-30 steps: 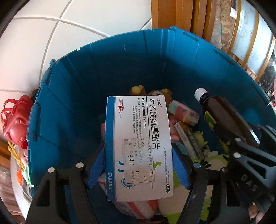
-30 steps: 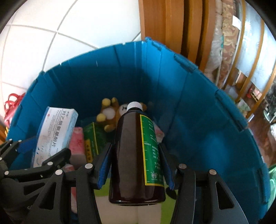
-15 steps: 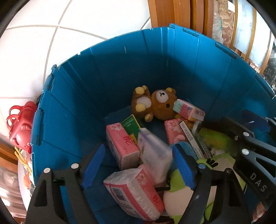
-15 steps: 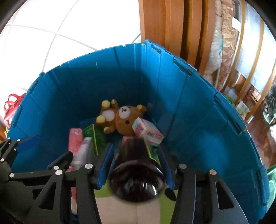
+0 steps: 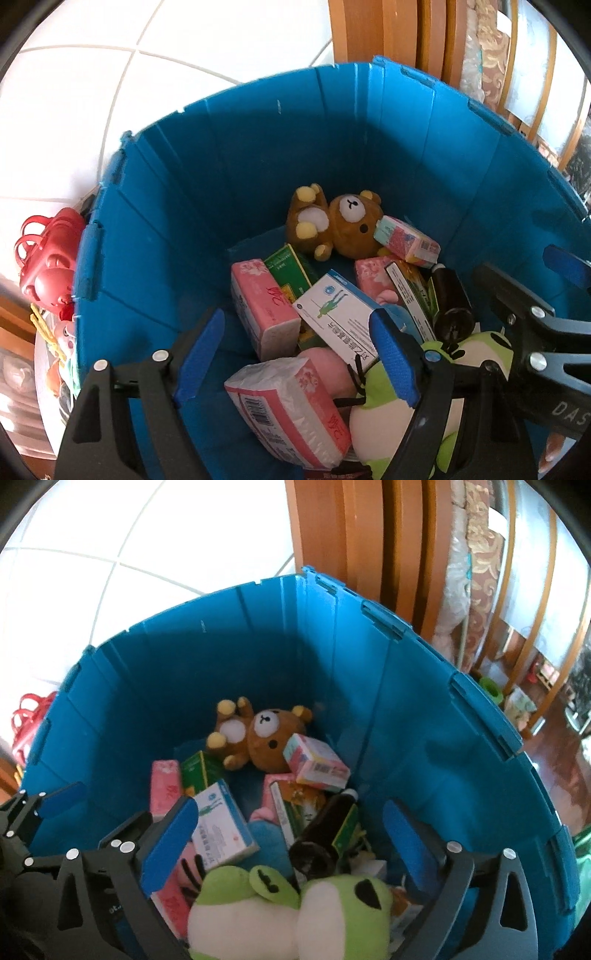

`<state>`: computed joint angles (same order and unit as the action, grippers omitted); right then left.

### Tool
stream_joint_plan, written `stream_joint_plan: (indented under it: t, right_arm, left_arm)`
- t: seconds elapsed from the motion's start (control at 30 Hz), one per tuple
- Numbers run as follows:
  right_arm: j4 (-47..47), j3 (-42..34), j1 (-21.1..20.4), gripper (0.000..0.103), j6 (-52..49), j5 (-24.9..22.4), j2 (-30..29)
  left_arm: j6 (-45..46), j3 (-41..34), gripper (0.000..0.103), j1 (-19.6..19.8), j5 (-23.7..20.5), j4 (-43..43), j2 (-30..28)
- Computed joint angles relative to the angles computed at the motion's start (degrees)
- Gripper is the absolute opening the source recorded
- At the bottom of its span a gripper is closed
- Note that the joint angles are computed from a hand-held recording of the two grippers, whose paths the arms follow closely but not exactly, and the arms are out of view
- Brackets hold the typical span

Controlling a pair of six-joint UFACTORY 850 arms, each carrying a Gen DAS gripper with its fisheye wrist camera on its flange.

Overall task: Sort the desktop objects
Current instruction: 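Carry the box and bottle over the blue bin and release both, then withdraw both grippers from the bin back toward the pile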

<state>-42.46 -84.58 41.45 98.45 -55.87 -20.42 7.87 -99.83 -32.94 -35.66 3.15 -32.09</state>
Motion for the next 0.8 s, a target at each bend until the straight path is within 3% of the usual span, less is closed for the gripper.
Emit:
stream_joint_plan:
  t: [0.1, 0.3, 0.43, 0.67, 0.8]
  right_arm:
    - [-0.36, 0.57, 0.31, 0.103, -0.09, 2.21, 1.2]
    - [-5.49, -1.89, 3.74, 0.103, 2.04, -1.53, 2.47]
    - [-9.38, -4.69, 6.7, 0.103, 3.24, -3.12, 2.2]
    - [-14.8, -12.91, 11.88, 0.103, 1.86, -4.34, -2.04]
    - [-17.15, -19.87, 14.91, 0.103, 0.02, -4.94, -6.8]
  left_arm:
    - [1.16, 0.64, 0.08, 0.77, 0.31, -2.56, 1.2]
    - [4.95, 4.61, 0.08, 2.88, 3.85, -7.33, 6.68]
    - [11.25, 8.84, 0.08, 5.48, 7.19, -14.88, 11.86]
    - [23.6, 18.59, 0.091, 11.5, 15.08, -28.52, 20.87]
    - [36.23, 24.72, 0.092, 16.21, 19.27, -41.75, 24.95]
